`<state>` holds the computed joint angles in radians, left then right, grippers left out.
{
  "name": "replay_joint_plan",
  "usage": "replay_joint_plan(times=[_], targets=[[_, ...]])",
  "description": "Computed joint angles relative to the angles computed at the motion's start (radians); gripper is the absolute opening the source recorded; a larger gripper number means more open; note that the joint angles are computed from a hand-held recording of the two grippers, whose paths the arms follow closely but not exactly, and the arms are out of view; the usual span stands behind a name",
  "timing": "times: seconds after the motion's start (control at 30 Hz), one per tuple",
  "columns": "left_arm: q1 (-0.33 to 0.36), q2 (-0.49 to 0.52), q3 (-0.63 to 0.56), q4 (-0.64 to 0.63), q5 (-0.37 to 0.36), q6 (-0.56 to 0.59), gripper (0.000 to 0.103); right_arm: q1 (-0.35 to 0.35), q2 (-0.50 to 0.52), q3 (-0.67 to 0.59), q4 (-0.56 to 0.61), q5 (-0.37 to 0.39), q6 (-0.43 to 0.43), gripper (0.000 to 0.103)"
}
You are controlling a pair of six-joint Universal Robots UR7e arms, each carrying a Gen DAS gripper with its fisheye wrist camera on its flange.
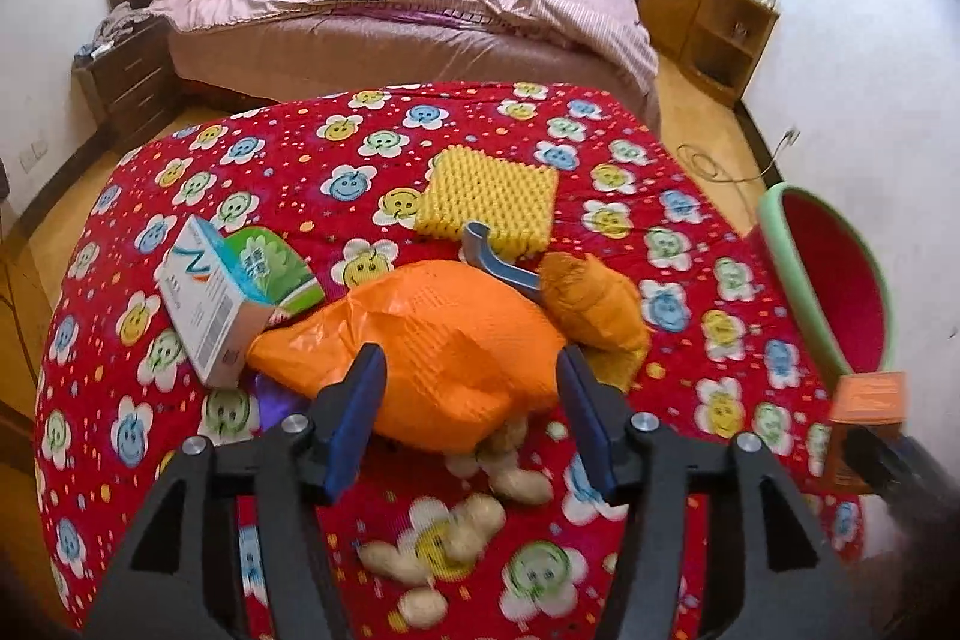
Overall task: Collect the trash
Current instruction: 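Grasp the orange mesh bag with the left gripper while the right gripper holds the box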
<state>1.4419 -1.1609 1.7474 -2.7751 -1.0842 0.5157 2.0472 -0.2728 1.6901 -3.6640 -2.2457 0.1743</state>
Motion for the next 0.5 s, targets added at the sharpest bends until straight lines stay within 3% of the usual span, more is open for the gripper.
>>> replay_joint_plan(times=[0.1, 0.3, 0.33, 0.37, 0.47, 0.5], targets=[[-0.002, 0.048, -0.028, -0.026, 0.056, 0.048, 0.059, -0.005, -0.001, 0.001, 0.007, 0.0, 0.006, 0.064], [0.003, 0.076, -0.034, -0.06, 0.072, 0.064, 0.056, -0.017, -0.005, 0.005, 0.013, 0.0, 0.013, 0.064], [0.004, 0.077, -0.033, -0.071, 0.068, 0.066, 0.052, -0.02, -0.005, 0.005, 0.014, 0.0, 0.015, 0.064], [0.006, 0.077, -0.032, -0.075, 0.062, 0.066, 0.039, -0.022, -0.005, 0.005, 0.016, 0.001, 0.017, 0.064], [0.005, 0.079, -0.026, -0.105, 0.063, 0.084, 0.016, -0.026, -0.006, 0.003, 0.022, 0.005, 0.018, 0.064], [0.005, 0.078, -0.024, -0.113, 0.063, 0.091, 0.013, -0.026, -0.005, 0.002, 0.023, 0.005, 0.018, 0.064]])
